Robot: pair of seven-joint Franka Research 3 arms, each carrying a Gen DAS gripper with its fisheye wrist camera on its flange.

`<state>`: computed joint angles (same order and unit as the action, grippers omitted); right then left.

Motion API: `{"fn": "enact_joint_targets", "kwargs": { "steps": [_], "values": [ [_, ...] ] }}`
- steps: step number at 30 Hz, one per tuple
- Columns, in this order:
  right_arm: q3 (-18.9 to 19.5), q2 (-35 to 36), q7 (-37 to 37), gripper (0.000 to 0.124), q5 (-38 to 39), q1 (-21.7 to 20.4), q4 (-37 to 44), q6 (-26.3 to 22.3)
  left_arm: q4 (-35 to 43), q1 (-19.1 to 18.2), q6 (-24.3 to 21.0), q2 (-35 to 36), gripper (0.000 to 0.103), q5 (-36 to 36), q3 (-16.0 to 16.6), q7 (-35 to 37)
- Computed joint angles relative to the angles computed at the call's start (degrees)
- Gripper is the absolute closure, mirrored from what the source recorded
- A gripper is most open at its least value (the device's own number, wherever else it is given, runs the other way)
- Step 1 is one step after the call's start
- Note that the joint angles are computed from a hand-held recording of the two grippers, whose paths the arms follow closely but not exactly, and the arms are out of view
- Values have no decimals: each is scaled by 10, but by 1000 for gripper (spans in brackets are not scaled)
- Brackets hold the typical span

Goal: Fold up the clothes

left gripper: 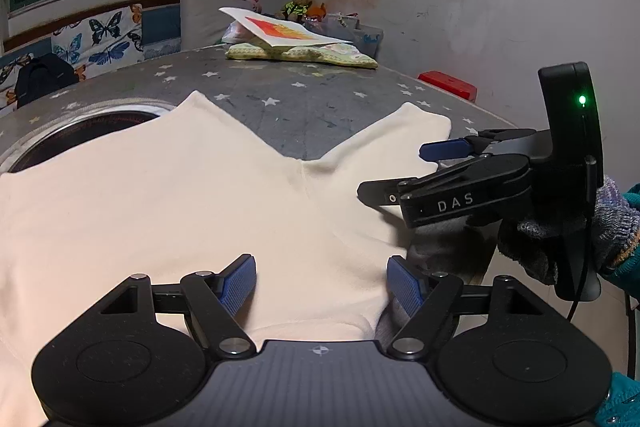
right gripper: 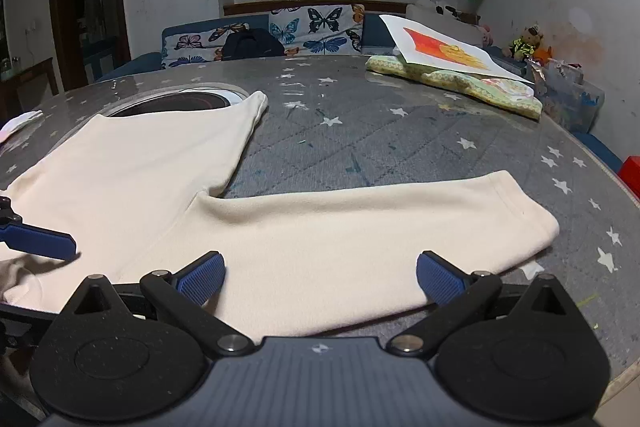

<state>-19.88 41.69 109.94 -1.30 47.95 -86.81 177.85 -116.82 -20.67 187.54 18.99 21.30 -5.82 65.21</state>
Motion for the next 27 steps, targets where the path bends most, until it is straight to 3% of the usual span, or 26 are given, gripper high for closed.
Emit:
{"fn": "enact_joint_targets", "kwargs": {
  "steps": [3, 9, 12, 16, 21, 24, 27],
  "values": [
    [-2, -8, 10, 21, 15, 0, -13, 16, 4, -17, 4, 1, 28, 1, 18, -2],
    [-129, -1, 73, 27, 55, 82, -46, 33, 15, -16, -3, 10, 28, 1, 14, -2],
    [-162, 1, 99, 32, 70, 94, -56, 25, 23, -3, -7, 16, 28, 2, -3, -1],
    [-168, 6, 117, 41, 70, 79, -50, 16, 39, 15, -12, 27, 29, 3, -27, 5],
    [-125, 12, 127, 57, 55, 24, -23, -2, 62, 35, -27, 42, 31, 1, -52, 13],
    [-117, 16, 135, 62, 42, 12, -15, 0, 70, 40, -36, 48, 31, -3, -60, 13],
    [-107, 16, 136, 80, 32, 3, -10, 0, 78, 50, -46, 53, 31, -9, -73, 16]
  ]
}}
